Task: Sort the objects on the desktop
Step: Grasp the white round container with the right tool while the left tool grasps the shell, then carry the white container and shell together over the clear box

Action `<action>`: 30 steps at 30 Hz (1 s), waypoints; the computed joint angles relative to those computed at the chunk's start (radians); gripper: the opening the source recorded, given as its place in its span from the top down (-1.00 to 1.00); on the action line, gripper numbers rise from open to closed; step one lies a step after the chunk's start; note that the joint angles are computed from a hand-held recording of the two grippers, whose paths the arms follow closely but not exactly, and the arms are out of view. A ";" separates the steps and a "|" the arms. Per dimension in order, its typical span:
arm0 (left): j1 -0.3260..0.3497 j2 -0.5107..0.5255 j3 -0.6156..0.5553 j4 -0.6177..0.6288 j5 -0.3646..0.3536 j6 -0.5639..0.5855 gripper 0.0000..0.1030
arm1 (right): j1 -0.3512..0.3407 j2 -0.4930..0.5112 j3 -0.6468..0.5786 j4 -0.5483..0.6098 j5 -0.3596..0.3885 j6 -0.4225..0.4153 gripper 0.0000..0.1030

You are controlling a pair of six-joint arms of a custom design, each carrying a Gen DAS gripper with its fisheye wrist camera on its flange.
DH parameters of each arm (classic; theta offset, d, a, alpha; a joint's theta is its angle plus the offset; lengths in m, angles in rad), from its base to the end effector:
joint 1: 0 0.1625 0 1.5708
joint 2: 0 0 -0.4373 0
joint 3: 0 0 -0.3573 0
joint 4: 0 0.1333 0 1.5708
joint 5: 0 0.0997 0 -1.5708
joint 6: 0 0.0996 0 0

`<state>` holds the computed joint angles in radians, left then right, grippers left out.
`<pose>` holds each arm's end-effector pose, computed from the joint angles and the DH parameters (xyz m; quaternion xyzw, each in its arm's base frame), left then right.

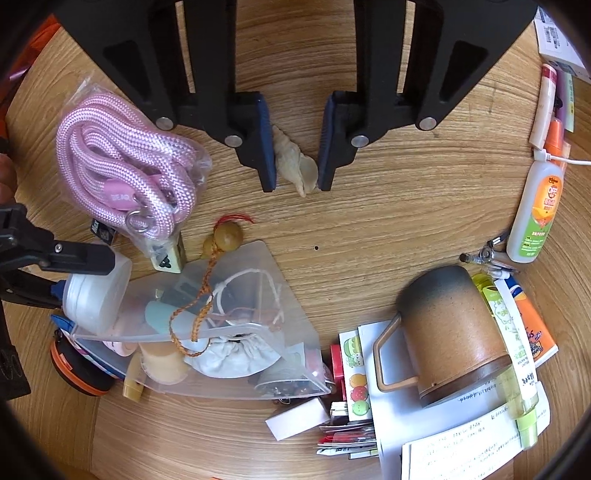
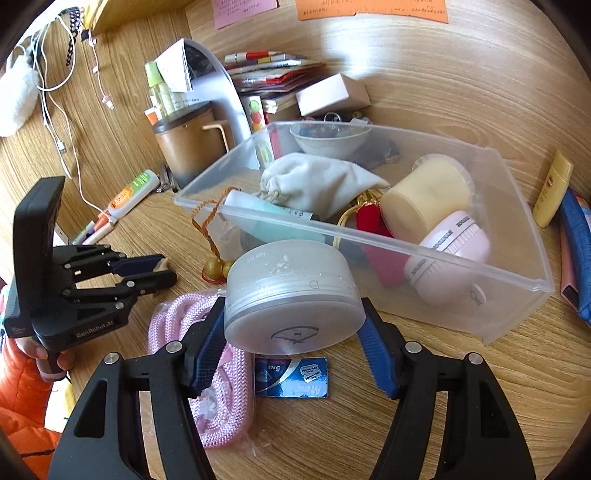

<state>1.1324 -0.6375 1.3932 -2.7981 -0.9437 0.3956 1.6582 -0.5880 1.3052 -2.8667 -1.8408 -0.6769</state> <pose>-0.1392 -0.7486 0.1512 0.3087 0.8748 -0.2286 0.2951 0.1735 -0.7568 0.1444 0.3185 -0.8955 0.2331 0.2056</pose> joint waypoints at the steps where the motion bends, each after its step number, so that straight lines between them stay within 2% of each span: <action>1: -0.001 -0.001 0.003 -0.005 0.004 -0.005 0.58 | 0.001 -0.003 0.004 -0.006 0.004 -0.001 -0.24; 7: -0.001 -0.020 0.027 -0.022 0.006 -0.035 0.58 | 0.004 -0.027 0.033 -0.033 0.015 -0.003 -0.24; 16: -0.015 -0.051 0.055 -0.091 -0.039 -0.044 0.58 | 0.009 -0.064 0.073 -0.089 0.000 -0.014 -0.24; 24: -0.024 -0.052 0.026 -0.090 -0.082 -0.064 0.58 | 0.012 -0.094 0.085 -0.127 -0.023 -0.041 -0.24; 30: -0.052 -0.045 -0.008 -0.100 -0.065 -0.019 0.58 | 0.004 -0.101 0.059 -0.108 -0.018 -0.029 -0.24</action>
<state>1.0802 -0.6821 1.3856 -2.8980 -1.0090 0.3762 1.6626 -0.6887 1.3640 -2.9749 -1.8589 -0.7054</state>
